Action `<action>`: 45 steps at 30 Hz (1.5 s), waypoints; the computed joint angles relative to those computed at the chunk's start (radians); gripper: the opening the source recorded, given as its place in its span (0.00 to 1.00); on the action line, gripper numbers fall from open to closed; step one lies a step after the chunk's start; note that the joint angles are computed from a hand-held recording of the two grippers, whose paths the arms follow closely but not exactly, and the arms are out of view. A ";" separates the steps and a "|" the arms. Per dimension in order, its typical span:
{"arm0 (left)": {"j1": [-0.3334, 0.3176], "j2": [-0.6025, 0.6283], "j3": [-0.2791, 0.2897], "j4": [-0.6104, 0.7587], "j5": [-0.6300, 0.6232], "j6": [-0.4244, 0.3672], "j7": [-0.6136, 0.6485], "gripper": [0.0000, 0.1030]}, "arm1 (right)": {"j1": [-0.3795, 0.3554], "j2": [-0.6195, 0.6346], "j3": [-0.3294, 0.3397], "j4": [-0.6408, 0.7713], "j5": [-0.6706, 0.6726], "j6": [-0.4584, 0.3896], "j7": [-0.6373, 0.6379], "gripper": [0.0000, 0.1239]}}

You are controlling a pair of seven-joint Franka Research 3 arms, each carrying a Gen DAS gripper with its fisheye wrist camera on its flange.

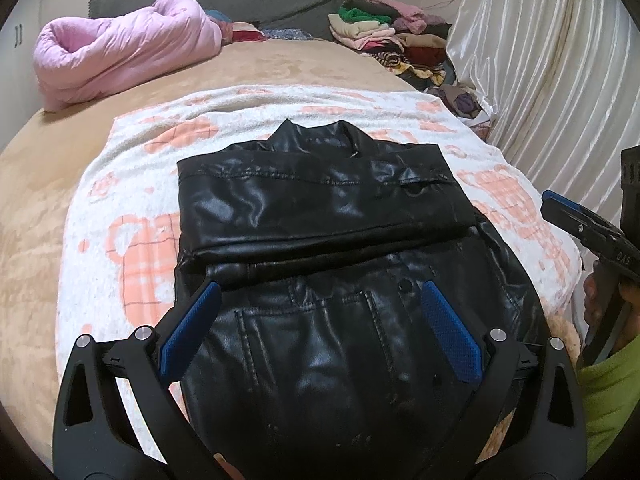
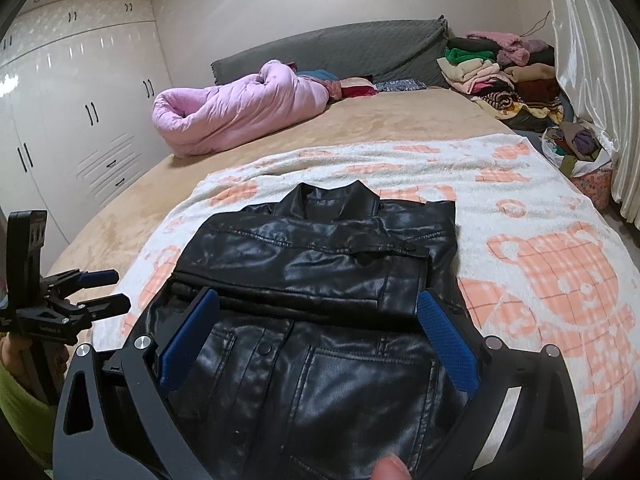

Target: Fold large clothes

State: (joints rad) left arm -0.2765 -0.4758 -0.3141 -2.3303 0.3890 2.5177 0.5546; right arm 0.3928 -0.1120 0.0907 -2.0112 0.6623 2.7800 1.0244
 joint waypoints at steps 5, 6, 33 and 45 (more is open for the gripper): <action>-0.010 -0.017 0.000 -0.019 -0.013 -0.015 -0.004 0.91 | 0.002 -0.024 -0.002 -0.034 0.007 -0.012 -0.009 0.80; -0.011 -0.022 0.000 -0.024 -0.015 -0.019 -0.007 0.91 | 0.002 -0.029 -0.003 -0.039 0.004 -0.013 -0.008 0.80; -0.064 -0.125 -0.009 -0.134 -0.065 -0.138 -0.050 0.91 | -0.008 -0.136 -0.030 -0.184 -0.063 -0.035 0.000 0.80; -0.089 -0.152 -0.002 -0.179 -0.101 -0.192 -0.062 0.91 | -0.032 -0.189 -0.044 -0.267 -0.115 -0.093 0.000 0.80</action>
